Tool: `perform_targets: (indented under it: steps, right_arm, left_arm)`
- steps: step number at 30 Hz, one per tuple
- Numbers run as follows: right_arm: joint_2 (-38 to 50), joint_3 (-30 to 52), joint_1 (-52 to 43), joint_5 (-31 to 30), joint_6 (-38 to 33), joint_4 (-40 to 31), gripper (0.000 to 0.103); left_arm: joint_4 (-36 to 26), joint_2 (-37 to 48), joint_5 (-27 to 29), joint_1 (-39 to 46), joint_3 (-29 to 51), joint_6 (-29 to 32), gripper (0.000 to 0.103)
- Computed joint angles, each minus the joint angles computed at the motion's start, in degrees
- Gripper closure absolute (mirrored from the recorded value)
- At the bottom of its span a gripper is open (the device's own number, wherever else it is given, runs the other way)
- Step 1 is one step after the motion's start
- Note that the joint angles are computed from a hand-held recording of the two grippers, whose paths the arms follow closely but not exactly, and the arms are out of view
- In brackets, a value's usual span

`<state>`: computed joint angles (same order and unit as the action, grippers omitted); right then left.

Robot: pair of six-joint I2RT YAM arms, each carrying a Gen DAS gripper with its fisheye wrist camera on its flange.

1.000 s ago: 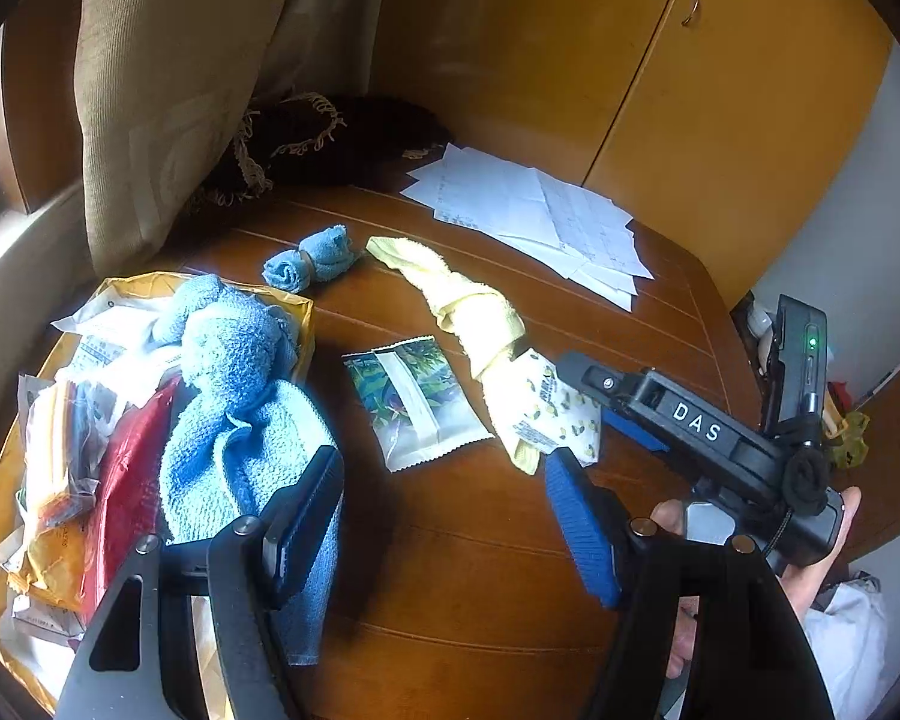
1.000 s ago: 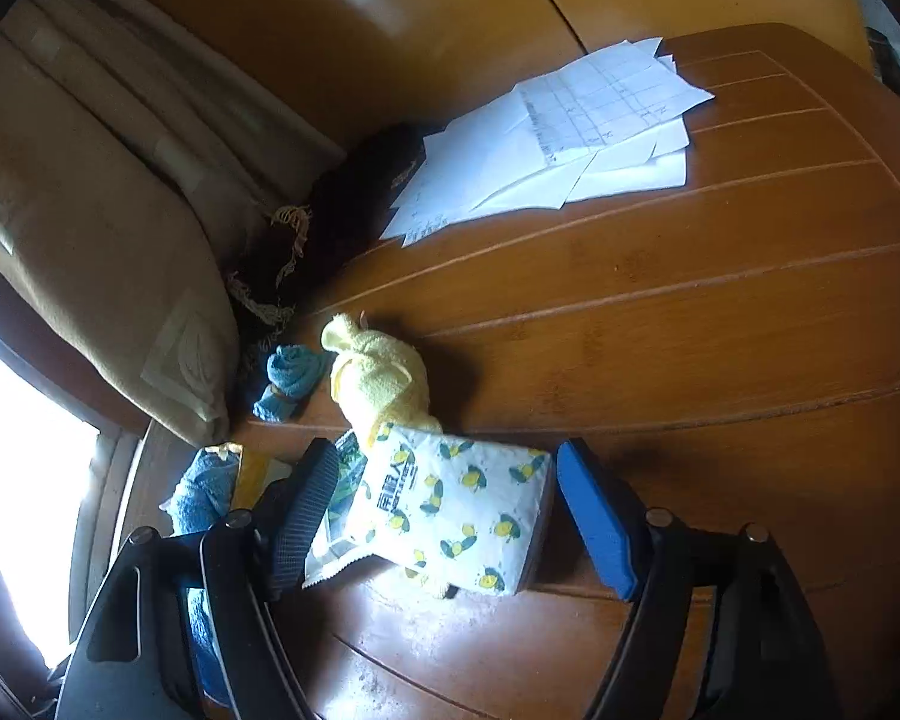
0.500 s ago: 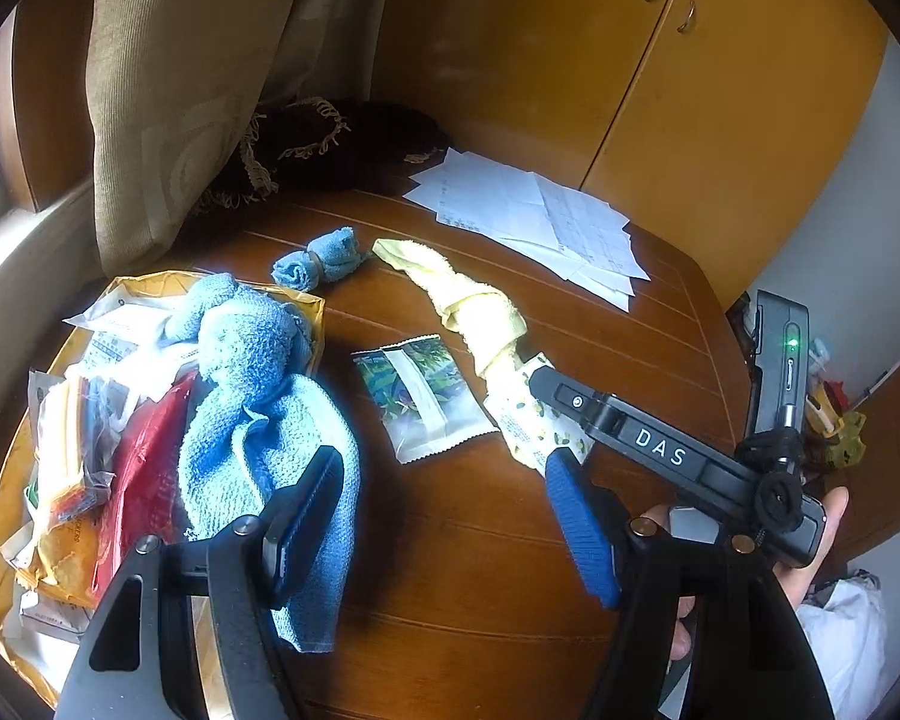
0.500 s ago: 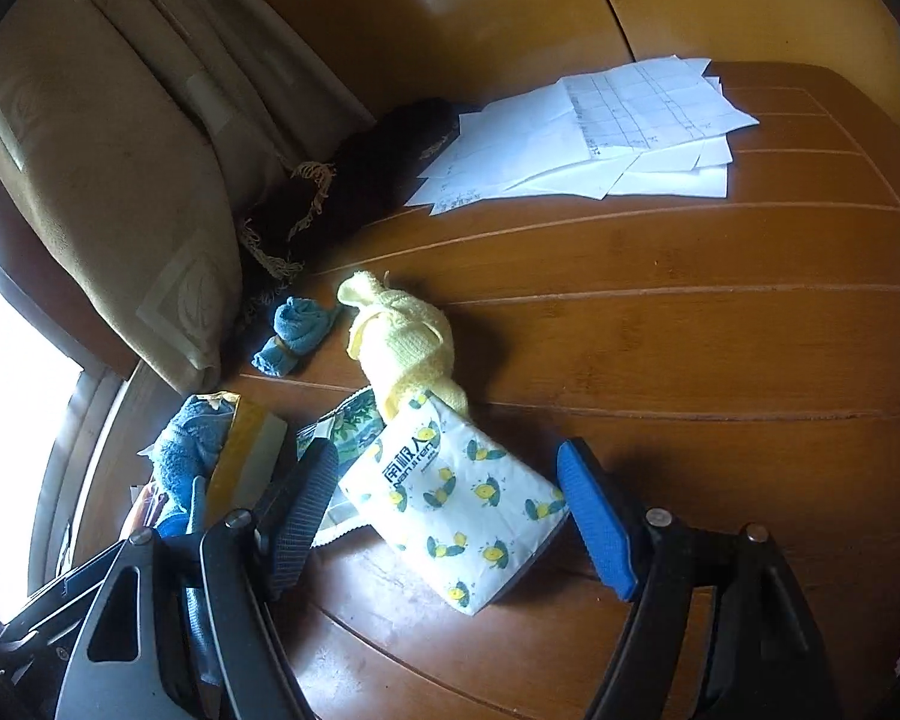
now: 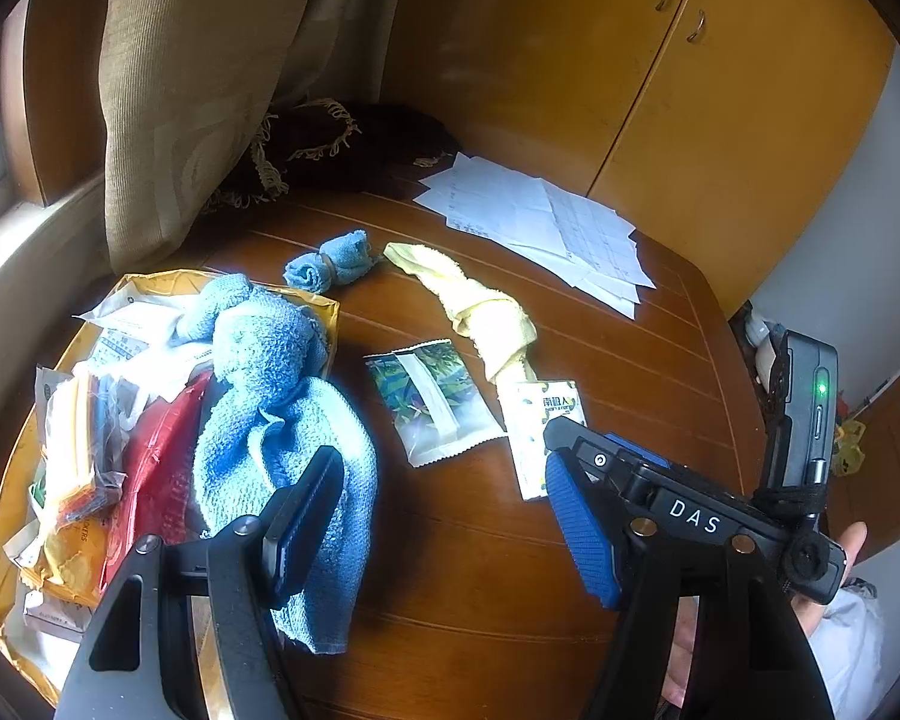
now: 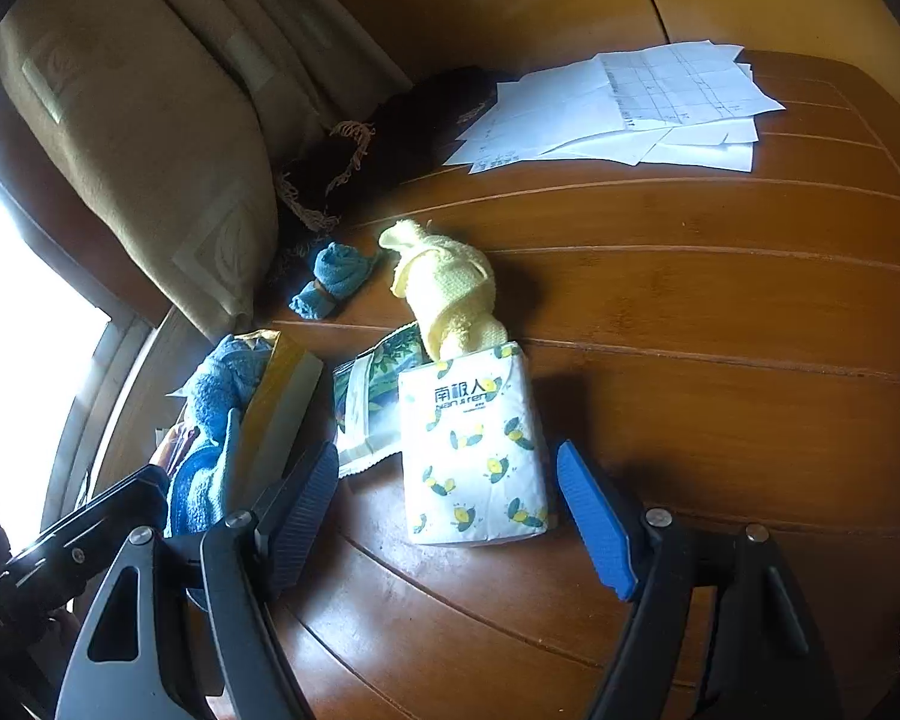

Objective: Organize soft objects
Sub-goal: 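Grasp the white tissue pack with the right tool, then grasp the green wipes packet with the left tool while the right tool holds the tissue pack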

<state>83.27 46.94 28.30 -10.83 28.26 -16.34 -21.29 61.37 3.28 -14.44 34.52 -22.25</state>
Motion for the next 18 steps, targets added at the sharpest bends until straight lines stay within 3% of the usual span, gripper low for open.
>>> perform_targets:
  steps: [5, 9, 12, 18]
  right_arm:
    - [1.66, 0.49, -0.43, -0.33, 0.68, 0.14, 0.028]
    - [2.85, 1.55, 3.72, 6.36, 0.34, -1.55, 0.029]
    - [3.73, 2.70, 5.30, 10.82, 0.74, -4.27, 0.052]
    - [-1.21, -0.87, 2.16, 9.20, 2.69, -2.71, 0.056]
  left_arm:
    - [0.03, -0.01, 0.06, -0.27, 0.08, 0.11, 0.030]
    - [0.46, 0.94, 0.42, 0.27, 0.58, -0.13, 0.030]
    - [0.80, 1.95, 0.37, 0.10, 1.31, -0.31, 0.030]
    - [2.35, 6.60, -2.22, -4.01, 4.31, -0.78, 0.030]
